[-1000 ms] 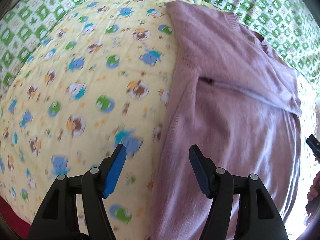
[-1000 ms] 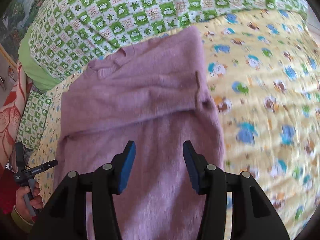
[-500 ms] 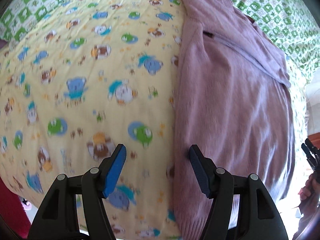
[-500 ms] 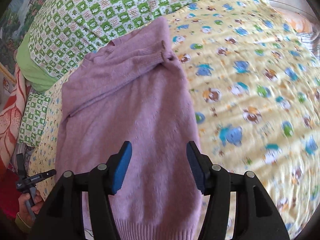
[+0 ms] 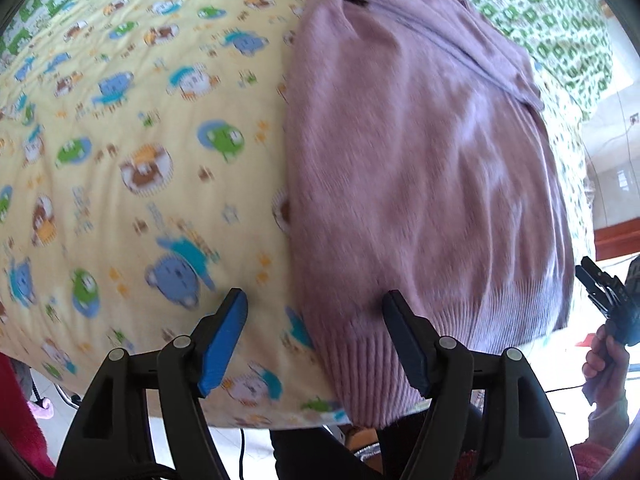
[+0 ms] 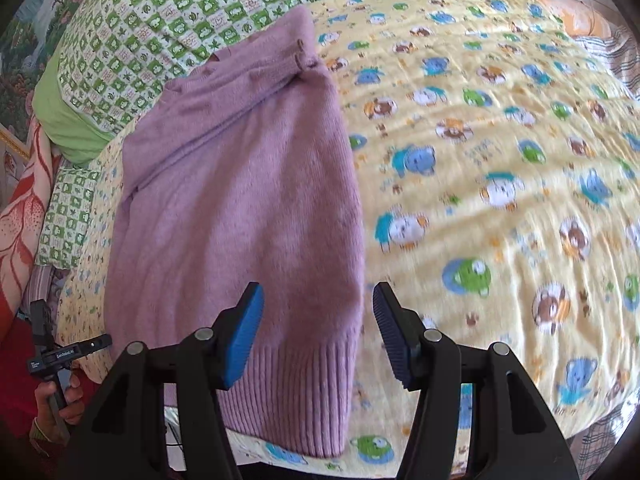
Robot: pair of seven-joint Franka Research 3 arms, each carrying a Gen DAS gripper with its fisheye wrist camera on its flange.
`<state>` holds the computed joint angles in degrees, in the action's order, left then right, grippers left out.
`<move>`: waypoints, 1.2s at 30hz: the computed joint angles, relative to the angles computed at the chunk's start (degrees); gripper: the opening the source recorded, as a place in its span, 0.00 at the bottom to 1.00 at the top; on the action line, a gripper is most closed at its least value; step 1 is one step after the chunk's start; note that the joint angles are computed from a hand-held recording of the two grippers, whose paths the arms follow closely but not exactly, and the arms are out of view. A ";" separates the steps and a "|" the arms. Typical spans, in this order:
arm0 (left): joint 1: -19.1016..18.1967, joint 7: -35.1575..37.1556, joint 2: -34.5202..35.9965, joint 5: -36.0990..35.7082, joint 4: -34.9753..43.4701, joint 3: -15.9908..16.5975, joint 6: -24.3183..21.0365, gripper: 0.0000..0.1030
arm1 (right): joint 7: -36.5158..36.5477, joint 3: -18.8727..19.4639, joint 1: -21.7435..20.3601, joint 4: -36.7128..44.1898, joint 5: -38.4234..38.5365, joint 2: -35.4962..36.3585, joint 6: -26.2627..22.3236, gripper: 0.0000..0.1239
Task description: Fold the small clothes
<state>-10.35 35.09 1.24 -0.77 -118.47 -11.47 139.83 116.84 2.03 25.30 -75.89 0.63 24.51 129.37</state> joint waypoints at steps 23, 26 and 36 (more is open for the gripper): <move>-1.46 4.67 0.00 -14.18 -6.78 -1.86 19.38 0.09 | -11.59 4.67 -4.60 -17.68 20.83 -7.69 10.66 0.08; -2.03 4.37 -0.76 -12.24 -7.01 -1.69 21.16 0.09 | -14.26 5.12 -5.48 -19.26 23.77 -9.27 11.34 0.08; -0.62 0.75 1.69 -2.12 2.49 0.27 21.76 0.09 | -20.61 6.01 -5.60 -8.75 29.23 -4.81 15.15 0.08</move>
<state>-10.97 35.84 2.93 -2.89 -115.98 -11.20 161.59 96.23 8.03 19.69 -84.64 29.86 19.70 144.53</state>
